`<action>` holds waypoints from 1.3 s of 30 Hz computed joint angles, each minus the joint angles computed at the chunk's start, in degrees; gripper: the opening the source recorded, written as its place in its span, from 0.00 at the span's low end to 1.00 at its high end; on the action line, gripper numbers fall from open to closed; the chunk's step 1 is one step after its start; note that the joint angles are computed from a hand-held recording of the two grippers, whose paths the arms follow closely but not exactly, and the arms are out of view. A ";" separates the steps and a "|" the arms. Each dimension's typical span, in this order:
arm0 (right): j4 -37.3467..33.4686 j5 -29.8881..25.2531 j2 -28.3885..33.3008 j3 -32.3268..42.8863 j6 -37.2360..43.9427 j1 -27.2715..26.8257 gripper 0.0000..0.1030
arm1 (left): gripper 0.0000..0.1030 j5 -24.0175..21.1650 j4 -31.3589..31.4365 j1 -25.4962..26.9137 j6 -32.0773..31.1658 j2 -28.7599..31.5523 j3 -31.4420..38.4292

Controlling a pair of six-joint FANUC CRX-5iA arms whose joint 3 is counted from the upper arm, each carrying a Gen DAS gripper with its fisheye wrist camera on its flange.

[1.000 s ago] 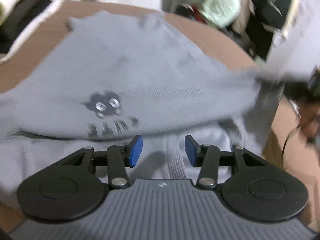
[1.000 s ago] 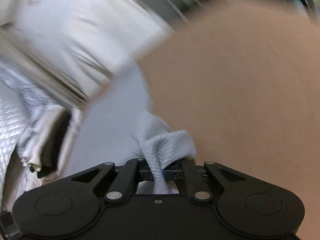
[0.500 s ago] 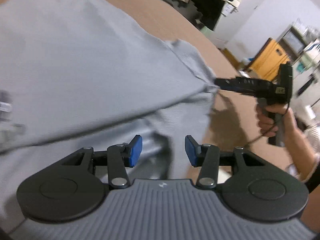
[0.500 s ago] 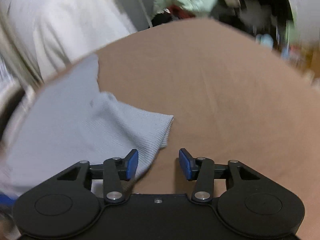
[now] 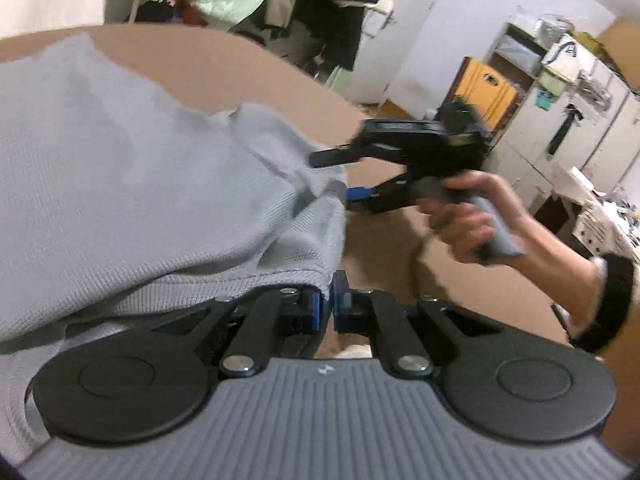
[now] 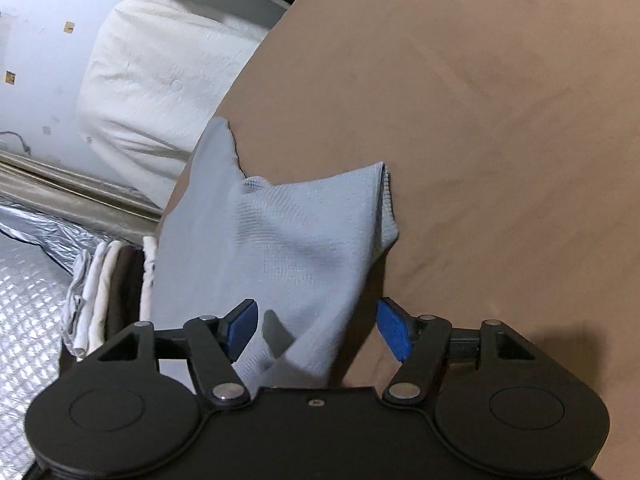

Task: Fold clothes

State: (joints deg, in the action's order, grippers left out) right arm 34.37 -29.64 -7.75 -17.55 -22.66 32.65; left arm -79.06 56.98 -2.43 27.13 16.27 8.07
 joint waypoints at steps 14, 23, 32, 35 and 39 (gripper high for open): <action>24.82 -25.59 9.95 13.26 23.98 5.60 0.12 | 0.05 -1.34 -0.44 1.42 0.56 -6.00 -6.80; 12.31 -29.07 9.33 10.99 23.67 7.11 0.64 | 0.05 -1.57 -9.79 -1.54 5.26 -4.49 -4.11; 0.39 -9.87 -0.11 2.61 8.06 0.65 0.67 | 0.26 -14.21 -17.04 1.16 14.34 1.60 11.19; 3.84 -6.06 -2.50 -1.69 0.22 0.35 0.67 | 0.46 -12.16 -8.53 4.35 15.09 1.63 10.18; 11.58 -5.72 -2.37 -4.24 -5.70 0.29 0.28 | 0.49 -2.33 -6.90 3.54 20.12 2.52 10.91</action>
